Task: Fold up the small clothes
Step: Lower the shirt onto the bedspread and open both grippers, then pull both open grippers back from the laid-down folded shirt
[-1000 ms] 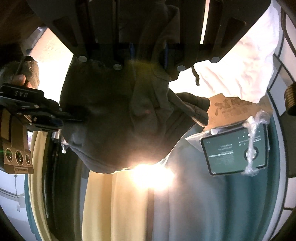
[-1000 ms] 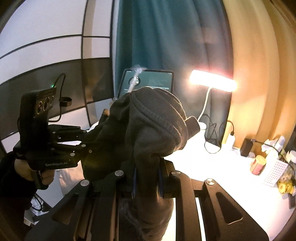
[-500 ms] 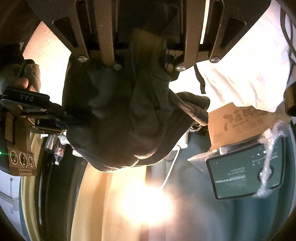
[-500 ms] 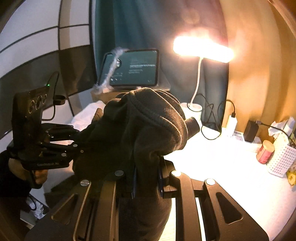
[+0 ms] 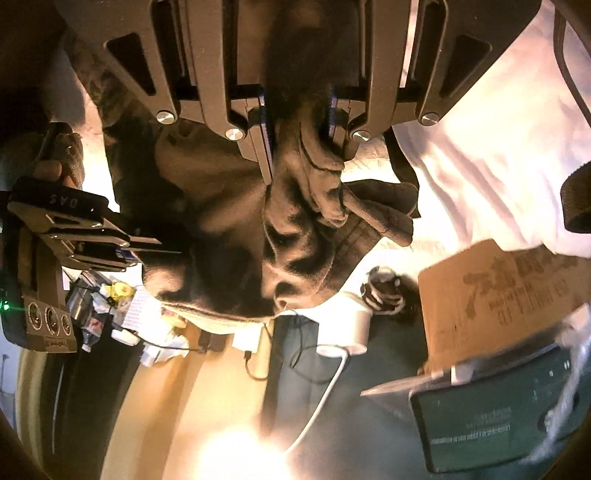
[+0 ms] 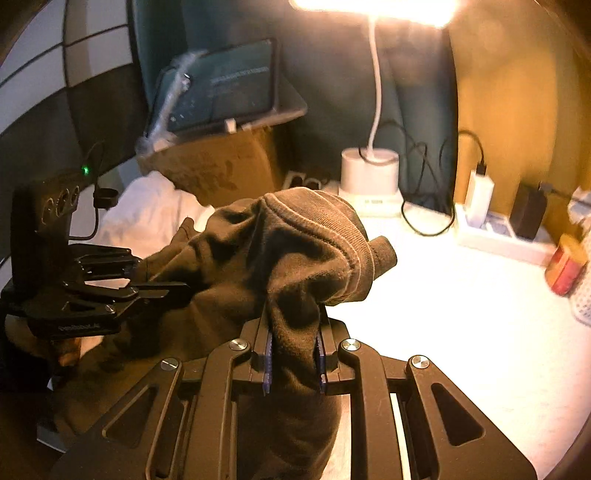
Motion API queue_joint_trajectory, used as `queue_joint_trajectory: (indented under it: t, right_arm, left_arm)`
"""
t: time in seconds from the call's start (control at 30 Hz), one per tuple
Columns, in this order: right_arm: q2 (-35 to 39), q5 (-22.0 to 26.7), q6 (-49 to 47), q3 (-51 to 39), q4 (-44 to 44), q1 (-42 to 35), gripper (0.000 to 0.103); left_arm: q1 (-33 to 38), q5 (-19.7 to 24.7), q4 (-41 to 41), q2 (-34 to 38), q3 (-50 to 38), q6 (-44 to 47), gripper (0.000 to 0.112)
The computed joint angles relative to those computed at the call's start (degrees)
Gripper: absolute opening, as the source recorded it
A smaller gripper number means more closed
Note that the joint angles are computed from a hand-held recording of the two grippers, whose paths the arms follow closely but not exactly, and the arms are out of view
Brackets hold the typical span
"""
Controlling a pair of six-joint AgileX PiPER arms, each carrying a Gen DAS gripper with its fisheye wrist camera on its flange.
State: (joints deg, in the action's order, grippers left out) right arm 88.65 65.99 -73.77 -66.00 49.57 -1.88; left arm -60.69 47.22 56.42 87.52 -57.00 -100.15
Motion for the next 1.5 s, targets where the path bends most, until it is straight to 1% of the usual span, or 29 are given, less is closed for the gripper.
queue_joint_trajectory:
  t: [0.1, 0.13, 0.2, 0.3, 0.37, 0.43, 0.5, 0.53, 0.57, 0.6, 0.67, 0.7, 0.77, 0.8, 0.83, 0.87, 0.97, 1.0, 1.1, 1.13, 1.17, 1.23, 1.27, 1.3, 1.37, 1.5]
  right_arm:
    - [3.2, -1.2, 1.0, -0.1, -0.8, 0.7, 0.019]
    - [4.7, -1.4, 1.8, -0.3, -1.0, 0.8, 0.019]
    - [6.6, -2.2, 3.3, -0.7, -1.6, 1.3, 0.019]
    - [10.5, 0.1, 8.4, -4.5, -4.0, 1.7, 0.02]
    - [12.0, 1.0, 9.5, -6.2, -4.9, 2.1, 0.031]
    - [13.4, 1.4, 10.0, -7.9, -5.7, 3.1, 0.032]
    - [14.1, 0.3, 10.2, -9.2, -6.4, 4.1, 0.041]
    - [14.4, -0.5, 10.5, -9.8, -6.5, 4.6, 0.052]
    - [15.3, -0.8, 10.9, -11.0, -6.2, 4.6, 0.054]
    - [16.0, -0.7, 11.2, -11.9, -5.7, 4.5, 0.054]
    - [18.0, -0.2, 12.1, -13.9, -5.5, 4.1, 0.054]
    - [18.3, -1.2, 12.8, -14.0, -5.7, 4.7, 0.054]
    - [19.3, -1.9, 15.0, -14.9, -5.7, 3.9, 0.054]
    - [19.0, -3.3, 15.6, -14.8, -5.6, 3.6, 0.054]
    - [18.4, -5.8, 16.5, -14.4, -6.2, 3.3, 0.054]
    - [18.3, -6.9, 17.4, -14.4, -6.5, 3.2, 0.054]
    - [18.9, -6.7, 18.3, -15.2, -8.0, 2.3, 0.054]
    - [18.4, -7.3, 18.2, -14.7, -8.3, 2.3, 0.054]
    - [15.4, -11.1, 16.8, -11.7, -9.5, 2.7, 0.056]
    - [14.8, -11.7, 16.8, -11.2, -9.9, 2.5, 0.056]
    - [13.9, -11.9, 17.2, -10.6, -10.7, 2.3, 0.056]
    - [12.0, -11.7, 16.4, -9.3, -10.9, 1.6, 0.058]
    - [10.9, -11.7, 15.5, -8.4, -11.0, 1.2, 0.058]
    - [9.8, -11.0, 14.6, -7.5, -11.1, 0.7, 0.058]
    - [8.4, -9.8, 13.6, -6.0, -11.3, 0.0, 0.058]
    - [6.1, -9.4, 13.0, -2.5, -13.2, -0.7, 0.058]
  left_arm:
    - [2.9, -2.7, -2.1, 0.4, 0.3, 3.7, 0.021]
    - [4.5, -4.4, -4.1, 0.5, 0.2, 5.9, 0.021]
    - [6.5, -6.2, -7.4, 1.0, -0.3, 9.7, 0.021]
    - [8.4, -6.2, -11.4, 1.6, -1.2, 13.5, 0.021]
    - [9.2, -6.0, -12.2, 1.4, -1.2, 13.8, 0.022]
    - [9.7, -5.8, -11.7, 0.9, -1.1, 13.4, 0.022]
    - [10.2, -5.1, -12.0, 1.2, -1.6, 14.4, 0.022]
    - [10.7, -4.9, -12.5, 1.4, -2.1, 15.5, 0.022]
    - [11.0, -4.5, -12.9, 1.8, -2.6, 16.4, 0.022]
    - [11.5, -4.1, -13.2, 2.4, -3.2, 17.4, 0.026]
    - [12.0, -3.0, -13.4, 2.9, -3.8, 18.7, 0.026]
    - [12.2, -2.6, -13.1, 2.9, -3.8, 18.7, 0.026]
    - [12.3, -0.6, -12.3, 3.4, -4.3, 18.2, 0.026]
    - [12.3, 0.4, -12.0, 3.7, -4.6, 17.9, 0.026]
    - [12.5, 1.5, -12.1, 4.0, -4.9, 17.9, 0.026]
    - [12.5, 1.8, -12.1, 3.9, -4.9, 17.8, 0.026]
    - [12.3, 2.1, -11.9, 3.7, -4.6, 17.4, 0.026]
    - [12.0, 2.5, -11.7, 3.7, -4.7, 17.2, 0.026]
    - [10.5, 4.4, -10.1, 2.9, -4.4, 14.8, 0.026]
    - [9.3, 6.2, -9.0, 2.7, -4.5, 13.2, 0.026]
    - [8.0, 9.0, -8.0, 3.0, -5.2, 12.3, 0.026]
    - [4.1, 16.9, -5.3, 4.9, -7.7, 11.3, 0.026]
    - [2.9, 18.5, -4.9, 5.2, -8.2, 10.9, 0.026]
    - [2.1, 18.6, -4.5, 4.7, -8.0, 10.4, 0.026]
    - [0.8, 16.9, -4.4, 2.9, -6.7, 8.2, 0.026]
    - [-1.3, 14.4, -5.3, 1.5, -5.7, 5.5, 0.026]
